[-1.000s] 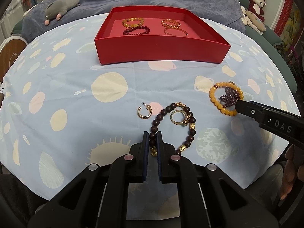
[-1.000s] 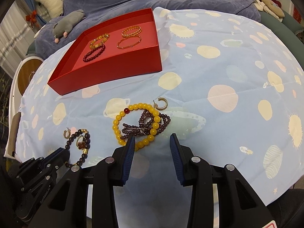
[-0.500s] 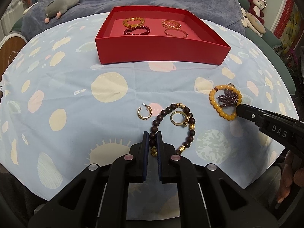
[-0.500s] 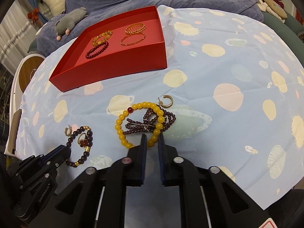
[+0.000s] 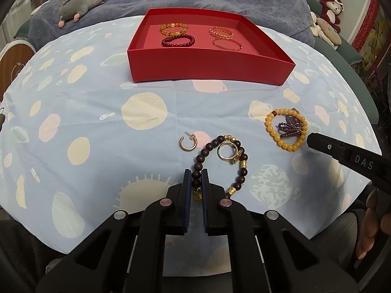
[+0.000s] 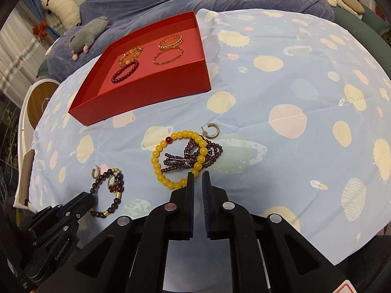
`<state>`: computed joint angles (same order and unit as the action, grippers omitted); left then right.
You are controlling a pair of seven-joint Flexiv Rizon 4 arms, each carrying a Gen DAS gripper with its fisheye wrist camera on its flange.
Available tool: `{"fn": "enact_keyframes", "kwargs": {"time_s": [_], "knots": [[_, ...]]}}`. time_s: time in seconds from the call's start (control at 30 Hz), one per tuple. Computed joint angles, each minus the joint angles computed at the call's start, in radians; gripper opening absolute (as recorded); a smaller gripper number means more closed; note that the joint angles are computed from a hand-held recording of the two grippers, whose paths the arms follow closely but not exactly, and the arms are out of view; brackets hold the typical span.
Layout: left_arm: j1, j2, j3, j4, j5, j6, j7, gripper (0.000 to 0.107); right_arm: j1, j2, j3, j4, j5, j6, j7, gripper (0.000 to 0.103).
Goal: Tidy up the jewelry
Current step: 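Lift both held bracelets and carry them toward the red box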
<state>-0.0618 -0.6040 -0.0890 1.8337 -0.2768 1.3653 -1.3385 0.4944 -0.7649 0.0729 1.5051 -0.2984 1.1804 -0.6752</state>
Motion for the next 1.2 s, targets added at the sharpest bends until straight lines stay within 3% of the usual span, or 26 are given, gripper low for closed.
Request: {"fn": "enact_keyframes", "kwargs": {"time_s": [0.27, 0.4, 0.5, 0.83, 1.2], "knots": [[-0.002, -0.008, 0.003, -0.011, 0.003, -0.017, -0.004, 0.008, 0.007, -0.043, -0.003, -0.062, 0.005, -0.047, 0.015, 0.021], [0.005, -0.011, -0.006, -0.008, -0.002, -0.009, 0.002, 0.008, 0.022, -0.041, -0.026, -0.049, -0.025, -0.036, 0.014, 0.019], [0.009, -0.013, -0.012, -0.009, -0.008, -0.008, 0.004, 0.008, 0.013, -0.037, -0.016, -0.046, -0.025, -0.041, 0.002, 0.008], [0.037, 0.014, -0.055, 0.003, -0.046, -0.003, 0.038, 0.008, 0.017, 0.027, -0.035, 0.021, -0.047, 0.053, 0.016, 0.008], [0.094, 0.083, -0.157, 0.008, -0.169, -0.014, 0.158, 0.008, 0.006, 0.080, -0.004, 0.012, -0.061, 0.097, -0.062, 0.008]]}}
